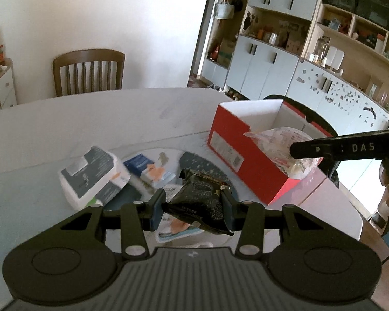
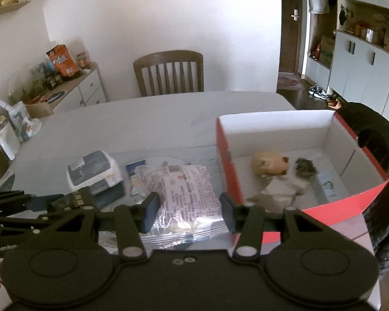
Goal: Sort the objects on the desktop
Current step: 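Carry the black packet and clear bag with both tools over the shoebox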
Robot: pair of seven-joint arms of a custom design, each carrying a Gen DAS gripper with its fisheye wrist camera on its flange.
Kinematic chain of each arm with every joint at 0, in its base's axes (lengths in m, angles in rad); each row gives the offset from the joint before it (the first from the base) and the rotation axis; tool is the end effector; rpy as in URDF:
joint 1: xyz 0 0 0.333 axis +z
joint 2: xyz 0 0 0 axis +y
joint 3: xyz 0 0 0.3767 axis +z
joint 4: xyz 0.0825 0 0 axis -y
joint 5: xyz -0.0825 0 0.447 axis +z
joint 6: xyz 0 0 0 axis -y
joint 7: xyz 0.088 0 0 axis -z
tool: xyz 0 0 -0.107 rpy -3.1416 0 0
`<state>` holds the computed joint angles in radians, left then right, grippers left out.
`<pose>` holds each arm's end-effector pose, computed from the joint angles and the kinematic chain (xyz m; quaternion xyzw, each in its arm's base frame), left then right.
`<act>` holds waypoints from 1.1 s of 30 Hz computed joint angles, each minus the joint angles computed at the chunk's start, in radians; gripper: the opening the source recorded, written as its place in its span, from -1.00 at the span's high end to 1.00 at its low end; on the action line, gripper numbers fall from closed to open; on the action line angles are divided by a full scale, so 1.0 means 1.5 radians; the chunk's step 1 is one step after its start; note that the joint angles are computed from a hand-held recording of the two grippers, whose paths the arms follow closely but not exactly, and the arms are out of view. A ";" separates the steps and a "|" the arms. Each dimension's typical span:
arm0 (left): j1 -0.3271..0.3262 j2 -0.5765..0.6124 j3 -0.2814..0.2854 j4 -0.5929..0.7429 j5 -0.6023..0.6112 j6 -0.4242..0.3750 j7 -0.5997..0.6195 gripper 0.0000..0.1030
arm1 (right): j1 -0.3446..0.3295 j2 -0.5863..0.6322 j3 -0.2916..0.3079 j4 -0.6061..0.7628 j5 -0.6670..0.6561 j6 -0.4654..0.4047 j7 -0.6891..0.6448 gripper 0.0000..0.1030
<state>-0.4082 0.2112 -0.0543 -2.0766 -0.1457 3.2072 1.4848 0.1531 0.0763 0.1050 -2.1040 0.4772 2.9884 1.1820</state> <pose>0.6233 -0.2929 0.4569 -0.5605 0.6994 -0.4018 0.1878 0.6451 0.1352 0.4973 -0.7091 0.5789 -0.2020 0.3481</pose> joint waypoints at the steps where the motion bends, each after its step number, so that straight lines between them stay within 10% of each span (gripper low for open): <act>1: -0.014 0.002 0.014 0.005 0.004 -0.001 -0.007 0.14 | -0.004 0.000 0.000 0.002 0.007 -0.002 -0.009 0.03; 14: -0.154 0.054 0.144 0.095 0.079 -0.020 -0.118 0.14 | -0.052 0.017 -0.012 0.041 0.076 -0.028 -0.118 0.03; 33: -0.168 0.167 0.138 0.279 0.163 -0.075 -0.201 0.14 | -0.129 0.083 -0.012 0.134 0.134 -0.101 -0.217 0.03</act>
